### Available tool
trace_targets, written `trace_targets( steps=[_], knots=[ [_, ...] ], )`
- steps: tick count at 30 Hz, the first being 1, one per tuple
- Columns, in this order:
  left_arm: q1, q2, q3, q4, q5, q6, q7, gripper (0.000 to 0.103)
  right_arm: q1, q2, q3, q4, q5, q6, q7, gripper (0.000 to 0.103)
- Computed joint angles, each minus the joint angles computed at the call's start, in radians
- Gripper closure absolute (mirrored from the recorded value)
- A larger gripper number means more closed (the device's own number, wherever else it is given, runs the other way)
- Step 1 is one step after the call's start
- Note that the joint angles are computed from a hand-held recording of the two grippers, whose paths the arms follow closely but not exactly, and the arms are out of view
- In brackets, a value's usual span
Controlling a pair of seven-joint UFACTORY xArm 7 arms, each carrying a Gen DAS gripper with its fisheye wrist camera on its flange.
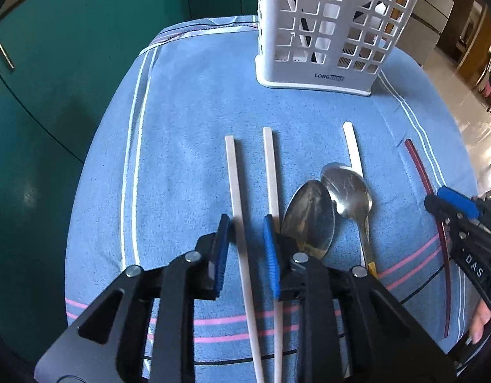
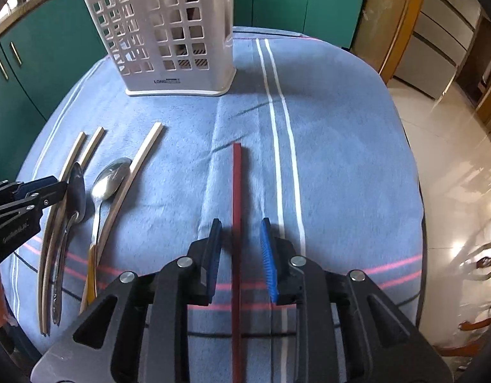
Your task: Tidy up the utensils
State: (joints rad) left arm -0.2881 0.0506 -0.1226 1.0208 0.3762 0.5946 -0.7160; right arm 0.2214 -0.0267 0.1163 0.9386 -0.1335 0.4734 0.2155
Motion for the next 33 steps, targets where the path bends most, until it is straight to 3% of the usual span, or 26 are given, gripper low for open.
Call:
trace_targets(
  steps=[11, 27, 33],
  knots=[
    [-0.004, -0.019, -0.003, -0.031, 0.037, -0.030, -0.069, 0.080, 0.005, 0.036, -0.004, 0.031, -0.030, -0.008, 0.008, 0.078],
    [0.002, -0.019, -0.004, -0.037, 0.056, -0.044, -0.087, 0.080, 0.004, 0.014, -0.001, 0.008, -0.060, -0.021, 0.026, 0.078],
    [0.001, -0.014, -0.006, -0.027, 0.050, -0.034, -0.065, 0.073, 0.004, 0.015, 0.000, 0.017, -0.069, -0.001, 0.021, 0.078]
  ],
)
